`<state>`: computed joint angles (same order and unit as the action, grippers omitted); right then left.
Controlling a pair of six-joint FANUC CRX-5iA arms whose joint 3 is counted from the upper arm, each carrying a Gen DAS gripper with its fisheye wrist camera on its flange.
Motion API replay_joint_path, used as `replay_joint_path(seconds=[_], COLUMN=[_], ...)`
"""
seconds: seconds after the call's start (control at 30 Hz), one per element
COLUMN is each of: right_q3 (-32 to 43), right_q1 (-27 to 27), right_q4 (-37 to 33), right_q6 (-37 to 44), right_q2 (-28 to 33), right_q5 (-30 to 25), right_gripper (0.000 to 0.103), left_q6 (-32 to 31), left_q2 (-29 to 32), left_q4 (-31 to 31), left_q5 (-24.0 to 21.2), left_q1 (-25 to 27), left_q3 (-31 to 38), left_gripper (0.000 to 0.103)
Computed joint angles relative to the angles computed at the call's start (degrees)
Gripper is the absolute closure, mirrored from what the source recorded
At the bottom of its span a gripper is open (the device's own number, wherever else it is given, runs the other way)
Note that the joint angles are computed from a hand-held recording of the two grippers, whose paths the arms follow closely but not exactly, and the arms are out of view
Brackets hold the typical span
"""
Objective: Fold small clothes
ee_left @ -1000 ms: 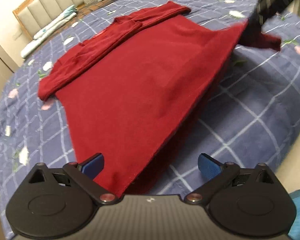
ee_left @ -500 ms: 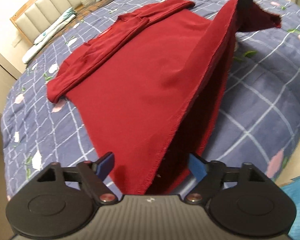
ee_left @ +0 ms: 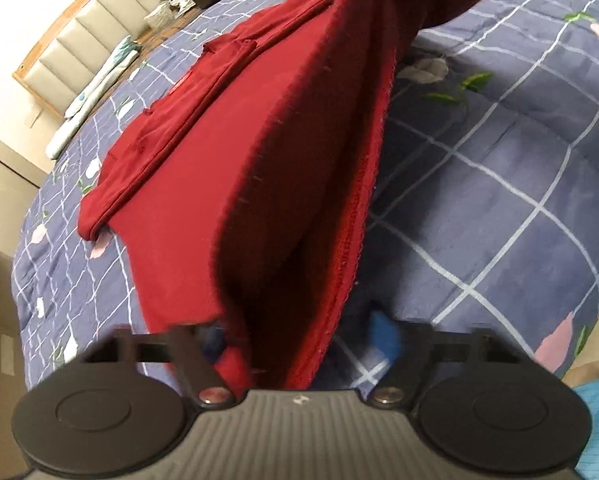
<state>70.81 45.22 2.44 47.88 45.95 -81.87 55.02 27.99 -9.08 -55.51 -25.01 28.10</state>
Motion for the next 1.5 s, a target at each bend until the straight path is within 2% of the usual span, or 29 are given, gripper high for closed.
replay_joint_path(seconds=[0.03,0.1,0.23,0.37,0.47,0.57,0.73,0.83,0.97,1.0,1.07,1.1,1.13,1.2,1.33,1.5], right_q3=[0.50,0.71,-2.38,-5.50,-7.75,-12.94,-21.94,-26.43,-29.35,-29.92,-30.80,-31.58,-32.68,-34.58,-39.17,-39.23], right_q1=[-0.04,-0.02,0.20,1.14,2.49,3.90,6.18,8.52,11.09,11.88,13.15,13.50,13.73,13.58,12.90,12.40], right_q4=[-0.06,-0.08,-0.42,0.26,1.62,3.50,7.50,14.18,21.83,24.69,30.63,32.95,35.21,36.55,37.26,36.36], right_q6=[0.22,0.60,-0.09,0.80,3.16,3.44,1.74,1.60,4.33,5.39,7.40,7.96,8.09,7.52,4.87,6.30], right_q2=[0.19,0.22,-1.40,-2.70,-2.99,-4.38,-6.61,-6.86,-5.54,-4.80,-3.10,-2.72,-2.63,-3.48,-7.62,-10.93], right_q5=[-0.28,-0.57,0.66,1.42,1.04,2.54,6.20,7.92,7.88,7.32,5.46,5.00,4.69,4.58,7.04,7.91], right_gripper=[0.096,0.096,0.096,0.096,0.092,0.082,0.045,0.035,0.033,0.033,0.040,0.054,0.072,0.094,0.099,0.100], left_q6=[-0.18,-0.72,-2.98,-6.84,-8.96,-10.18,-9.43,-8.70,-7.95,-8.07,-8.52,-8.75,-8.90,-9.23,-10.21,-10.98], left_q2=[-0.06,-0.48,-1.15,-1.29,0.46,3.23,8.02,10.91,13.66,13.89,14.22,14.03,13.73,12.74,9.48,4.11], left_q4=[-1.12,-3.43,-2.34,2.00,6.56,8.95,11.00,11.48,12.00,12.07,11.84,11.71,11.58,11.27,11.21,11.55], left_q5=[-0.08,0.00,-0.70,-1.79,-5.97,-10.95,-18.44,-22.23,-26.10,-26.42,-26.63,-26.47,-26.34,-25.74,-23.28,-19.14], left_q1=[-0.11,0.04,2.18,4.27,5.68,6.39,6.83,6.89,6.93,6.96,6.92,6.91,6.90,6.81,6.67,6.71], left_q3=[0.29,0.44,0.80,2.24,6.37,12.19,21.92,27.53,33.31,33.97,34.82,34.62,34.27,32.80,27.84,20.57], left_gripper=[0.075,0.081,0.099,0.100,0.100,0.100,0.100,0.100,0.100,0.100,0.100,0.100,0.100,0.101,0.101,0.101])
